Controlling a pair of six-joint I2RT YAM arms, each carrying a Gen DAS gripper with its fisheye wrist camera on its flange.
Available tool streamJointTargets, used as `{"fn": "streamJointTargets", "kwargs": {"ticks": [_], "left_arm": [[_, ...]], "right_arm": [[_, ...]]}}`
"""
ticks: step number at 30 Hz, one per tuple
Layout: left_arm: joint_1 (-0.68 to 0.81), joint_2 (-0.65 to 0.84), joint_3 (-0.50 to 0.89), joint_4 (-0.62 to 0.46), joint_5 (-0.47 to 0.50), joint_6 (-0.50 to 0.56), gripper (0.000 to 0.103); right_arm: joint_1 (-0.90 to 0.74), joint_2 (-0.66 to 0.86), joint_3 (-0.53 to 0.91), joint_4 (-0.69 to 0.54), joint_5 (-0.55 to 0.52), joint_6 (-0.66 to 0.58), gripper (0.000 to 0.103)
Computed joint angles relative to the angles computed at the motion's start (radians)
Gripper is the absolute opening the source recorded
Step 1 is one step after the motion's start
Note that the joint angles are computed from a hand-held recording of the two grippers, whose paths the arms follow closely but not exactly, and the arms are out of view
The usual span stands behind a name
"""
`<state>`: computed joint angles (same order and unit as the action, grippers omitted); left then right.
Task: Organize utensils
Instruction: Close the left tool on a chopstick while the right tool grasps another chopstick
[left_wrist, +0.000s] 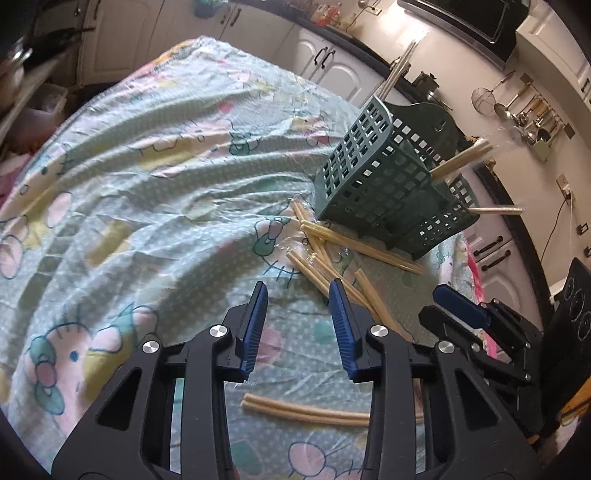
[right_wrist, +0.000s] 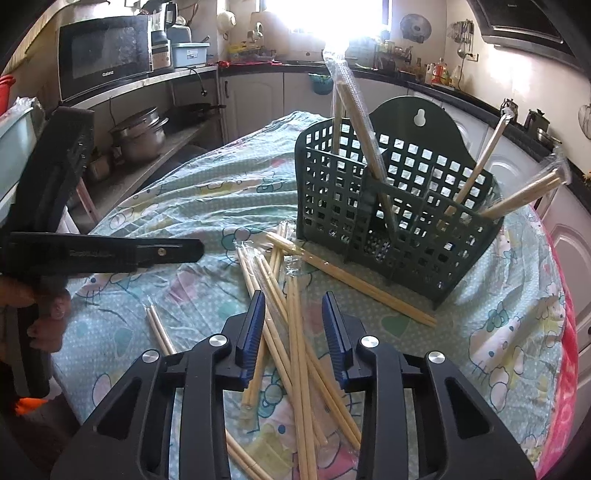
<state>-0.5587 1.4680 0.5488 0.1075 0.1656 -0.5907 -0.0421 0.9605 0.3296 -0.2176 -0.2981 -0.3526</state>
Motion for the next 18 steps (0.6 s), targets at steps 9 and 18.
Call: {"fn": "streamJointTargets", "kwargs": {"ticks": [9, 18], "left_arm": [[0.054, 0.121, 0.098, 0.004, 0.095, -0.02, 0.027], [0.109, 0.253, 0.16, 0.042, 0.198, -0.092, 0.027]], "right_arm": [[0.037, 0.214, 0.079, 0.084, 0.01, 0.027, 0.03], [0.06, 0.431, 0.143, 0.18, 0.052, 0.043, 0.03]]}}
